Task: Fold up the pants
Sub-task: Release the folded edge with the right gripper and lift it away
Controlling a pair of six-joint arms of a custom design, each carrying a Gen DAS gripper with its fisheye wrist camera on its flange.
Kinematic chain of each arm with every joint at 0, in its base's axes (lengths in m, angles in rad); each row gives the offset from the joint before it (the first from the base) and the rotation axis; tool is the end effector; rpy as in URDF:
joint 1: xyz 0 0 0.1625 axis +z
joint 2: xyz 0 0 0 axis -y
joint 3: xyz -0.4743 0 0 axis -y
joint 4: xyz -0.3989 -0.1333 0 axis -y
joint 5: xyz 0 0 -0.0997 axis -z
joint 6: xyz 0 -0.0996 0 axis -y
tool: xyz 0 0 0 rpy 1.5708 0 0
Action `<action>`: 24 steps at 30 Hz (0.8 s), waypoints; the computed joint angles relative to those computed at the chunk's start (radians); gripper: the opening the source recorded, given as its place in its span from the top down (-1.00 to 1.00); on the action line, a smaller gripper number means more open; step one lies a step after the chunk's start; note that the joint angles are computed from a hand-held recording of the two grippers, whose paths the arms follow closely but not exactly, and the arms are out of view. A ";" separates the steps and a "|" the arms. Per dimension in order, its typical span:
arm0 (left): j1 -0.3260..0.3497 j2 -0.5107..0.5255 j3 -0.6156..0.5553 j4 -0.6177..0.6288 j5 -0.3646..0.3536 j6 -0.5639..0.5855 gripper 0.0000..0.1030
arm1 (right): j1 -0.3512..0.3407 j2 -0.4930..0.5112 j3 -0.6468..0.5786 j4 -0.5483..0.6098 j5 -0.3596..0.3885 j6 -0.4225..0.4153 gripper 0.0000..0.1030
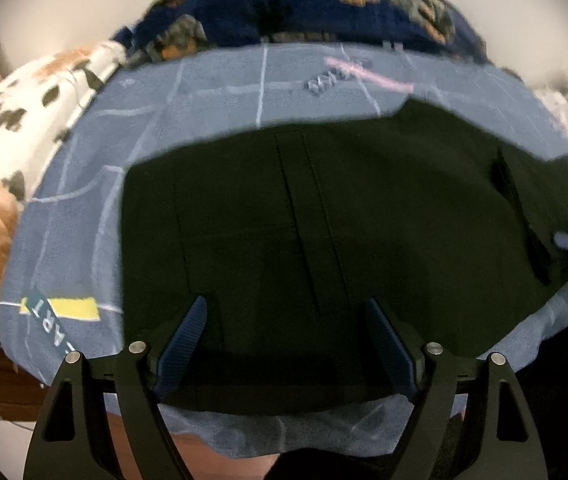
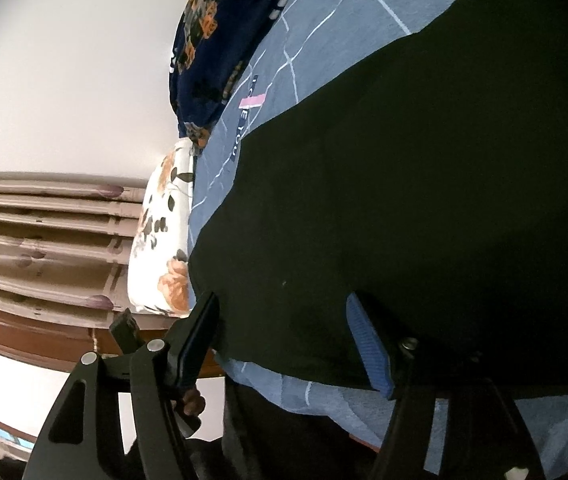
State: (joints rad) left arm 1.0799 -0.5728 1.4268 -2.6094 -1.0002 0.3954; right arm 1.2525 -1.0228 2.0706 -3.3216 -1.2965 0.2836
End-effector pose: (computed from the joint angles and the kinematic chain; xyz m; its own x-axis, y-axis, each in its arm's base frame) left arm -0.1999 -0.7708 0.0547 -0.5496 0.6194 -0.5607 0.7315 0.6809 0.0351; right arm -0.0307 -0.6052 0.2131 -0.8636 0.3323 -0.3793 0.5004 0.6579 -0.5629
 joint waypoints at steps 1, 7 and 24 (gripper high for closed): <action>-0.001 -0.014 0.015 -0.031 -0.032 0.008 -0.59 | -0.001 -0.005 0.001 0.005 0.005 0.000 -0.23; -0.041 -0.048 0.042 -0.068 -0.218 0.063 -0.59 | -0.017 -0.075 0.033 -0.016 0.032 -0.033 -0.36; -0.147 0.162 -0.095 0.173 -0.548 0.109 -0.47 | -0.096 -0.270 0.049 -0.059 -0.252 -0.231 0.60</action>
